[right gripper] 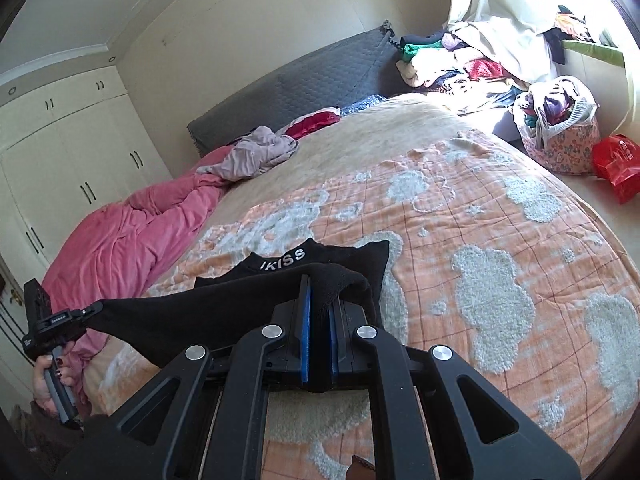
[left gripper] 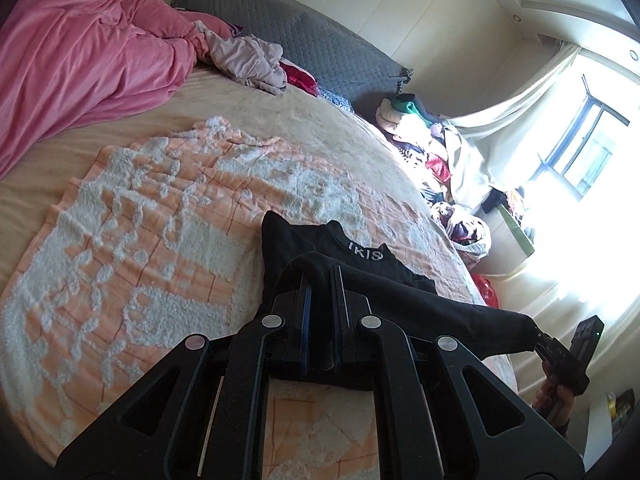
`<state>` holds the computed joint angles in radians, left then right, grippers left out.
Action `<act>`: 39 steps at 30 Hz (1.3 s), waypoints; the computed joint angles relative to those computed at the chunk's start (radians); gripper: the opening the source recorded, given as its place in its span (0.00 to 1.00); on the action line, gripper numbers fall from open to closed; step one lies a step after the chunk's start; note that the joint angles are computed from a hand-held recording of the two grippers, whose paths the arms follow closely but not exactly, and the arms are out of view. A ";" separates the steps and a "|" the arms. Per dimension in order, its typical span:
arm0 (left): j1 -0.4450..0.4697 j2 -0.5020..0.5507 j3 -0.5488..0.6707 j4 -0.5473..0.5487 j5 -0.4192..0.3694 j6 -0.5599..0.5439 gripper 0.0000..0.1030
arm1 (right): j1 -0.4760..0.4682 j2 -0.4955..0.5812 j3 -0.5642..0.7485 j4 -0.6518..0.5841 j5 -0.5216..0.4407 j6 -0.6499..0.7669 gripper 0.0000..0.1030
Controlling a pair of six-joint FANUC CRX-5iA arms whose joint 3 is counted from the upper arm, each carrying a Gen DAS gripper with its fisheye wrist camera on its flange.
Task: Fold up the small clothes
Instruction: 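Lift the hem with both tools, fold it onto the collar, and open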
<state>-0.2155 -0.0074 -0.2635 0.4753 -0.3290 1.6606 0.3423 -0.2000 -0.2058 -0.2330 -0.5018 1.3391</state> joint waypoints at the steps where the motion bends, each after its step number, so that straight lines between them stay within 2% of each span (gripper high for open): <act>1: 0.002 0.009 0.011 -0.005 -0.001 0.003 0.02 | -0.002 0.012 0.009 -0.002 0.002 -0.002 0.06; 9: 0.017 0.092 0.075 0.039 0.008 -0.037 0.02 | -0.002 0.127 0.088 0.063 0.011 -0.083 0.06; 14: 0.030 0.157 0.142 0.001 -0.022 -0.012 0.02 | 0.001 0.201 0.141 0.117 -0.002 -0.125 0.06; 22: 0.044 0.261 0.254 -0.089 -0.092 0.040 0.02 | -0.012 0.318 0.218 0.134 -0.031 -0.147 0.06; 29: 0.045 0.315 0.277 -0.112 -0.096 0.035 0.02 | -0.007 0.379 0.221 0.185 -0.029 -0.185 0.06; 34: 0.040 0.326 0.293 -0.161 -0.103 0.080 0.03 | 0.003 0.401 0.219 0.229 -0.032 -0.216 0.08; 35: 0.037 0.326 0.302 -0.189 -0.109 0.103 0.04 | 0.007 0.401 0.214 0.249 -0.033 -0.229 0.12; 36: 0.035 0.322 0.305 -0.210 -0.108 0.122 0.07 | 0.014 0.397 0.201 0.286 -0.027 -0.257 0.25; 37: 0.032 0.320 0.310 -0.226 -0.108 0.135 0.09 | 0.023 0.392 0.180 0.344 -0.017 -0.305 0.37; 38: 0.028 0.314 0.315 -0.256 -0.109 0.158 0.14 | 0.032 0.380 0.143 0.422 0.011 -0.373 0.59; 39: 0.022 0.308 0.330 -0.309 -0.119 0.198 0.19 | 0.036 0.368 0.113 0.475 0.038 -0.418 0.60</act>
